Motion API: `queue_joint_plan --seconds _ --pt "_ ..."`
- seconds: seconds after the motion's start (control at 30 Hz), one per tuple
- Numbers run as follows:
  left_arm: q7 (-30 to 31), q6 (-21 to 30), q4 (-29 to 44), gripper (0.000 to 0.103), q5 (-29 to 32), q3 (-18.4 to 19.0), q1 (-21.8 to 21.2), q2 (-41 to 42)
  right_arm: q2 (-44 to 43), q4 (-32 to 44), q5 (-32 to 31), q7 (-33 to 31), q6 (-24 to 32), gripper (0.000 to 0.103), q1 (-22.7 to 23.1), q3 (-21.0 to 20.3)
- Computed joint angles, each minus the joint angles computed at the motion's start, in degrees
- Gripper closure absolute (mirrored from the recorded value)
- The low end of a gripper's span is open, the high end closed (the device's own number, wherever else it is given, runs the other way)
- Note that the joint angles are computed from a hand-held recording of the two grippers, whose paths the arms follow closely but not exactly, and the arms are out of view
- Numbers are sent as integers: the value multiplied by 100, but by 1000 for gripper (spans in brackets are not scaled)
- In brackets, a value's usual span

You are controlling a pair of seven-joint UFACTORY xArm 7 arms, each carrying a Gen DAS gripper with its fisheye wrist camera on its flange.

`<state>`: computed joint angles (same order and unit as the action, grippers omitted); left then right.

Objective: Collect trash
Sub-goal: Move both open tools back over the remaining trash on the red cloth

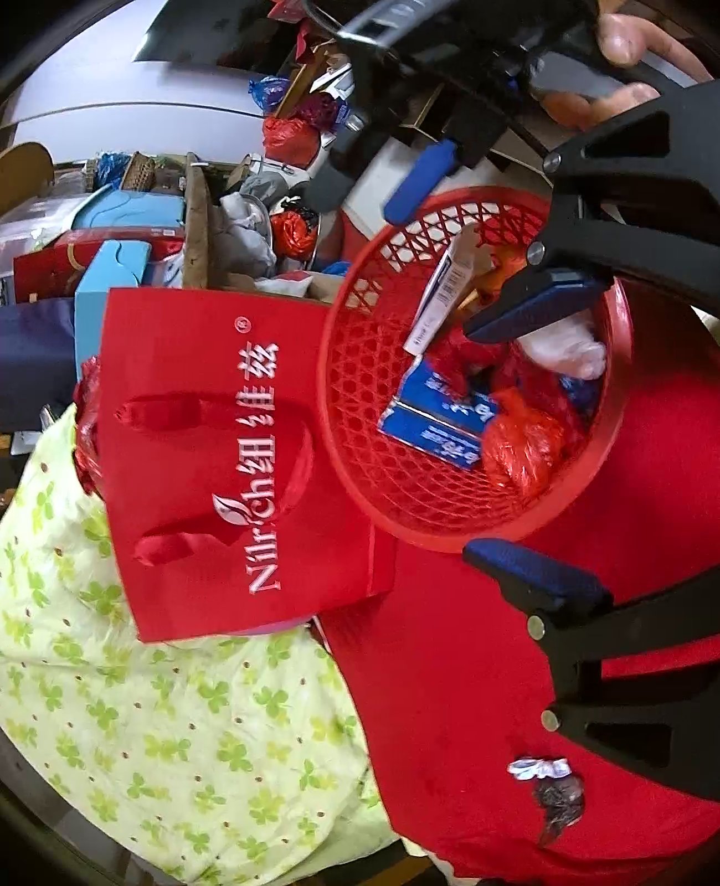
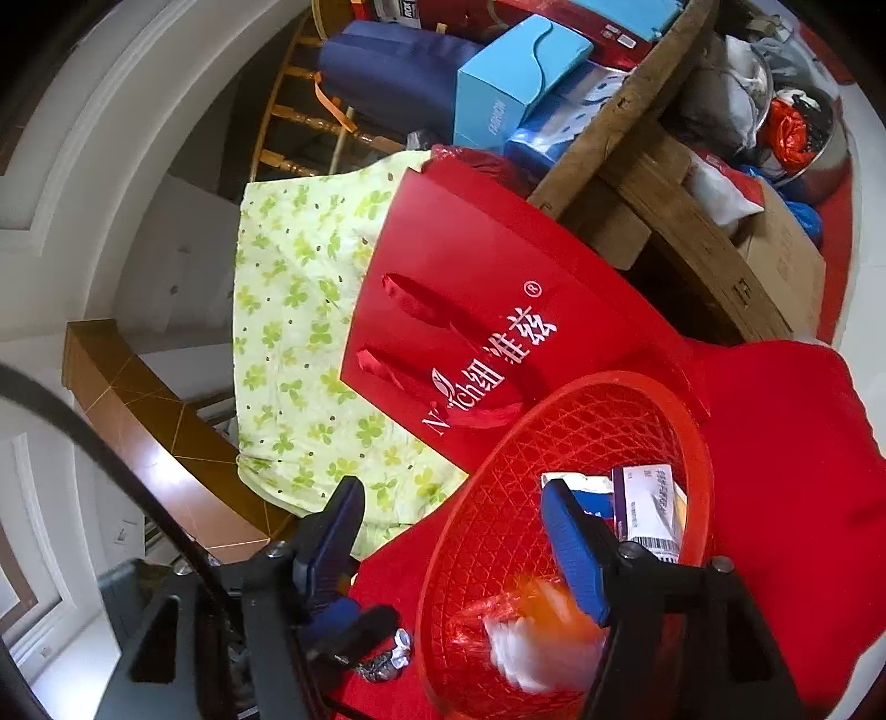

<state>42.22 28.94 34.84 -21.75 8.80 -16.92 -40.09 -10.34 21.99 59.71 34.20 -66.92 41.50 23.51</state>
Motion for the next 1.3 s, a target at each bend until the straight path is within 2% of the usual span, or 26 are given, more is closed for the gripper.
queue_joint_plan --seconds 0.13,0.27,0.37,0.53,0.63,0.73,0.9,1.03,1.3 --pt "37 72 -117 30 49 146 196 -101 11 52 1 -162 -20 33 15 31" --pt "88 82 -332 29 248 281 606 -274 105 224 12 -479 -61 33 41 66" --pt "196 80 -514 29 467 431 982 -378 263 614 231 -1315 -111 33 114 164" --pt "380 -44 -695 29 846 750 1804 -254 678 1312 84 -2530 -140 33 277 181" --pt "499 -272 -758 29 993 920 2242 -138 1010 1782 -111 -3192 -28 33 402 147" --pt "523 -455 -739 29 1072 980 2552 2 1429 2445 -160 -4138 268 33 582 104" --pt "557 -766 -595 29 1004 1124 2754 186 1980 3289 -140 -5054 975 33 815 -55" --pt "673 -830 -456 29 838 1335 2668 253 2351 3885 105 -5586 1549 33 949 -198" --pt "901 -995 -328 29 619 1568 2643 473 2912 4842 702 -6486 2197 33 1167 -398"
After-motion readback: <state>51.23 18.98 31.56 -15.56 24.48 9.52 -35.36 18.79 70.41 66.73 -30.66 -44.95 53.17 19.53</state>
